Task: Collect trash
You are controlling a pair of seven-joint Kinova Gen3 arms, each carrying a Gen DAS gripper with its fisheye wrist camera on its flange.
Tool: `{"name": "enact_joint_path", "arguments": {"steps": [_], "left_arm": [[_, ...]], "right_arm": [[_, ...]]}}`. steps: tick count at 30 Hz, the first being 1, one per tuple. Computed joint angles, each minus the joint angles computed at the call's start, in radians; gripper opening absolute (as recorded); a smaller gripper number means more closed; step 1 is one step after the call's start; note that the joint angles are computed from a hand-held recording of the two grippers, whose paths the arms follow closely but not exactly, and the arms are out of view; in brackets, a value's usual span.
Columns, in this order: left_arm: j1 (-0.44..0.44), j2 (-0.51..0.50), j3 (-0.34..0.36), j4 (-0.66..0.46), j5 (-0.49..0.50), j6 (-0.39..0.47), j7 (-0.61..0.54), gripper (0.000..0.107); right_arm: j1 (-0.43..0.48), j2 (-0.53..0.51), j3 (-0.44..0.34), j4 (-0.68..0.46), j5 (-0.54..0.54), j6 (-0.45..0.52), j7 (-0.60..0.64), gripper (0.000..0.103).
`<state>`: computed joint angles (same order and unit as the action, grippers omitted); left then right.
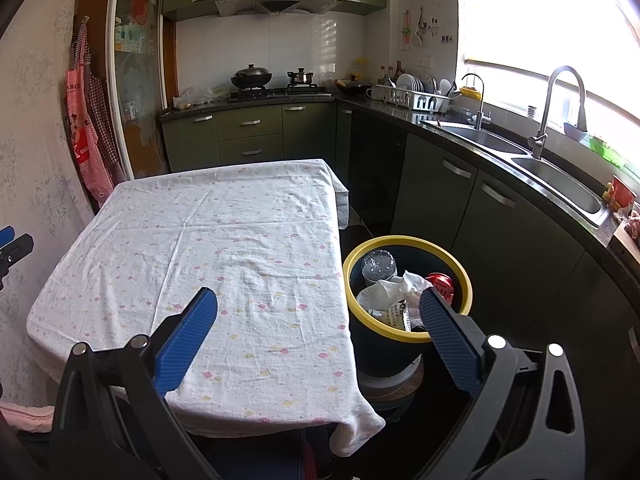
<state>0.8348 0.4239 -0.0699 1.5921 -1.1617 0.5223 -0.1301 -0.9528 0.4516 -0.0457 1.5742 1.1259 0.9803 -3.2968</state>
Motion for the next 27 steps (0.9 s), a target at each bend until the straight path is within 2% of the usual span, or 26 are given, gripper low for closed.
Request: {"name": "enact_joint_path", "arguments": {"steps": [27], "left_arm": [[-0.004, -0.004, -0.002, 0.004, 0.015, -0.027, -0.015, 0.098]], "right_arm": [[0.000, 0.002, 0.000, -0.001, 0.000, -0.001, -0.002, 0.096]]}}
